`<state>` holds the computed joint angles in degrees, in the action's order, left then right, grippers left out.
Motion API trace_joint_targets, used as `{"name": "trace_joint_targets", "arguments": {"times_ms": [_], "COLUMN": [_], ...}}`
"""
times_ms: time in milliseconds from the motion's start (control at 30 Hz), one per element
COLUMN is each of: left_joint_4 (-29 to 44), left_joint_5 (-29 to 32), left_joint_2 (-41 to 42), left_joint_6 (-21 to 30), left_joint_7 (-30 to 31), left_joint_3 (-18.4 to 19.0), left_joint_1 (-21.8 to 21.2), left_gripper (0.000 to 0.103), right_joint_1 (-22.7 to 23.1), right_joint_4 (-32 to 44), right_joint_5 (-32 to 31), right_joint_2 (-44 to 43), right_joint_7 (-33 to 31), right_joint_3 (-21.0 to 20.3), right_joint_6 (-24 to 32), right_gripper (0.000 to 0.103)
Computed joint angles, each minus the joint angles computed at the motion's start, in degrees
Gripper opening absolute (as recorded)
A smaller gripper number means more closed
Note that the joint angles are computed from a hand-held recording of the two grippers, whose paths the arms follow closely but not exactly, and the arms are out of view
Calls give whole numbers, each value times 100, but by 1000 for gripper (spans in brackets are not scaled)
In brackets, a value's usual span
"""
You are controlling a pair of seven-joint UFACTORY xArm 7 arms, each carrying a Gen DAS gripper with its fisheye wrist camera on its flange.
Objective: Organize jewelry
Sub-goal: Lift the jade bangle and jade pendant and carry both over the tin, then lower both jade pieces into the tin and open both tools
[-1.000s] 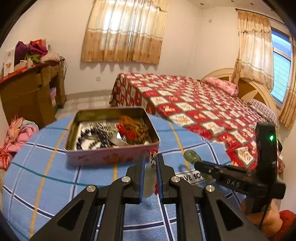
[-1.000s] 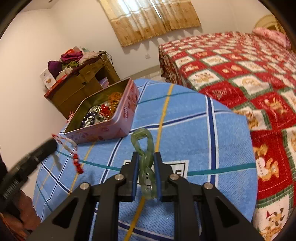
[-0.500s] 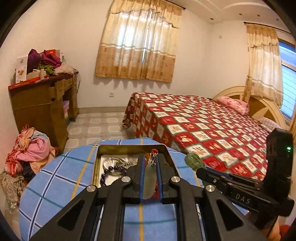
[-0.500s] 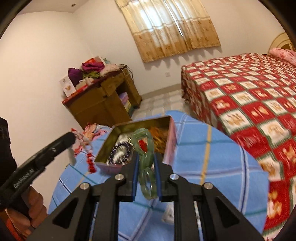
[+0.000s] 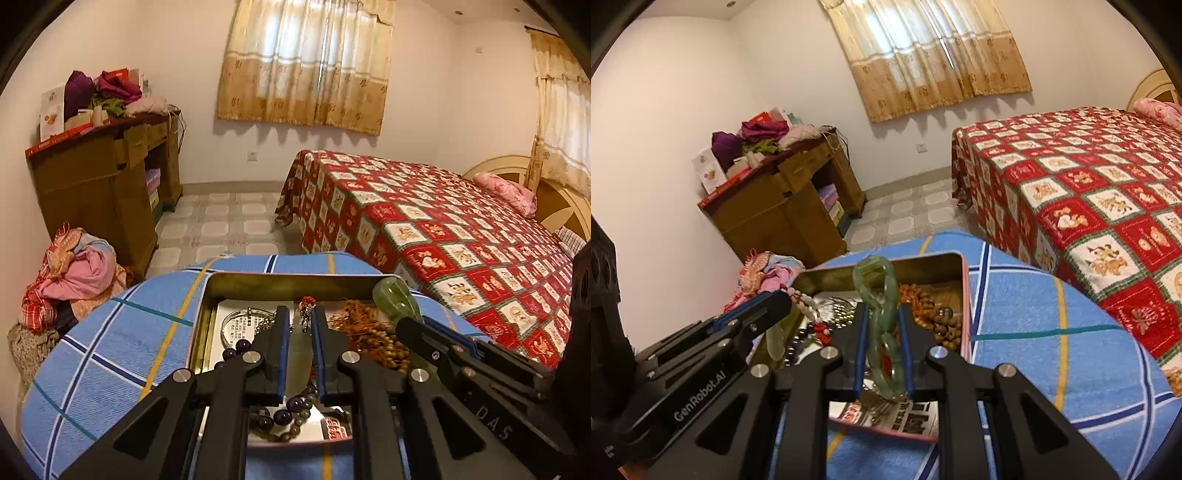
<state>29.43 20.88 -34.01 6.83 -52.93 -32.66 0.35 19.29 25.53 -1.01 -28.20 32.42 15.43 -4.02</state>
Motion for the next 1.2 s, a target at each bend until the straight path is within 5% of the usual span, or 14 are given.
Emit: {"name": "trace_joint_targets", "arguments": {"times_ms": [300, 767, 833, 900, 933, 1033, 1133, 1200], "left_joint_4": [146, 319, 386, 484, 520, 517, 382, 417], "left_joint_5": [325, 1035, 1165, 1197, 1194, 1166, 1184, 1275], "left_joint_2": [203, 636, 684, 776, 799, 599, 243, 78], "left_joint_6": [184, 555, 769, 1065, 1181, 1460, 1476, 1778], "left_joint_7": [-285, -879, -1030, -1054, -1019, -1082, -1160, -1176], "left_joint_3": [-385, -320, -331, -210, -105, 105, 352, 232], "left_joint_1": [545, 578, 573, 391, 256, -30, -370, -388], "left_gripper": [11, 11, 11, 12, 14, 64, 77, 78], "right_joint_1": [-428, -676, -202, -234, -610, -986, -1624, -1932], "right_joint_4": [107, 153, 87, 30, 12, -259, -569, -639], "right_joint_5": [-210, -553, -502, -375, -368, -213, 220, 387], "right_joint_2": [196, 375, 453, 424, 300, -90, -658, -1026], "right_joint_7": [61, 192, 87, -19, 45, 217, 384, 436], "right_joint_3": [383, 618, 139, 232, 638, 971, 1621, 1974], "right_joint_6": [131, 55, -174, -356, -376, -834, -1270, -1136], "right_gripper": [19, 20, 27, 43, 58, 72, 91, 91]}}
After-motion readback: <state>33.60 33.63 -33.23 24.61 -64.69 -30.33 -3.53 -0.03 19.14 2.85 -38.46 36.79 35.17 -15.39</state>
